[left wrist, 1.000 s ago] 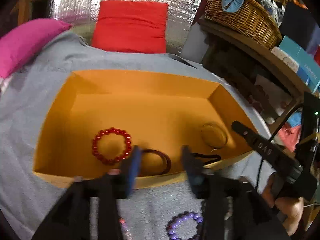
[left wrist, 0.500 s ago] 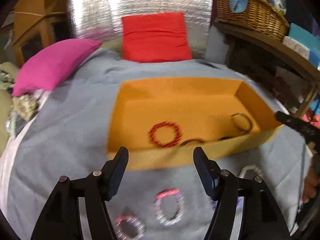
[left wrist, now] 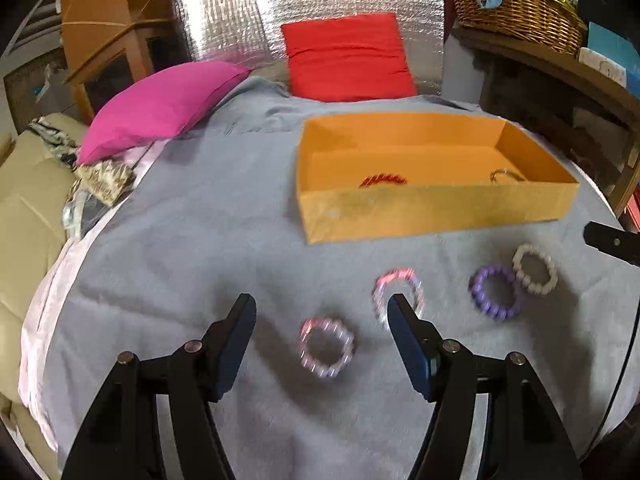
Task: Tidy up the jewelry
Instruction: 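Move left gripper to pink-white bead bracelet while right gripper approaches white bead bracelet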
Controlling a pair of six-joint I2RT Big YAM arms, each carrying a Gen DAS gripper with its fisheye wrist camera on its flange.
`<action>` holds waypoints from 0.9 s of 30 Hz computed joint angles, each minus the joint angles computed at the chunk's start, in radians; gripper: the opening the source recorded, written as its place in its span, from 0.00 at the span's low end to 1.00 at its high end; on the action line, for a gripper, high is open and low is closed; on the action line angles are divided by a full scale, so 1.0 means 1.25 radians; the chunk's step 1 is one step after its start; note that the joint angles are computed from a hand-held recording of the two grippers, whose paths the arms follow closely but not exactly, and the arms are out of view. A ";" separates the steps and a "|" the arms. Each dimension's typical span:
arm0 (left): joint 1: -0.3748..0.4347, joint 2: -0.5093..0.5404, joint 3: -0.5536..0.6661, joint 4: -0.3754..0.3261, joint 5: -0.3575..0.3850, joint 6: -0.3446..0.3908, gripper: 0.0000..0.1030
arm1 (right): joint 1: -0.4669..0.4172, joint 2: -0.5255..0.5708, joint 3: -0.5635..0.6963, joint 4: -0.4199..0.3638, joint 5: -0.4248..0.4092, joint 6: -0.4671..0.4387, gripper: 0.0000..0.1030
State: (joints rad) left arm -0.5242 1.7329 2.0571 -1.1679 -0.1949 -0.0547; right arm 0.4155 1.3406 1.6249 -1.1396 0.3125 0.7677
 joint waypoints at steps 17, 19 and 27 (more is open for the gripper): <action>0.031 -0.010 -0.030 -0.005 -0.019 0.034 0.67 | 0.016 0.006 -0.028 -0.030 -0.061 0.057 0.47; 0.036 0.000 -0.020 -0.019 -0.021 0.036 0.67 | 0.015 0.015 -0.021 -0.037 -0.068 0.057 0.47; 0.065 0.040 0.026 -0.098 -0.016 0.026 0.67 | 0.008 0.030 -0.015 -0.042 -0.100 0.058 0.47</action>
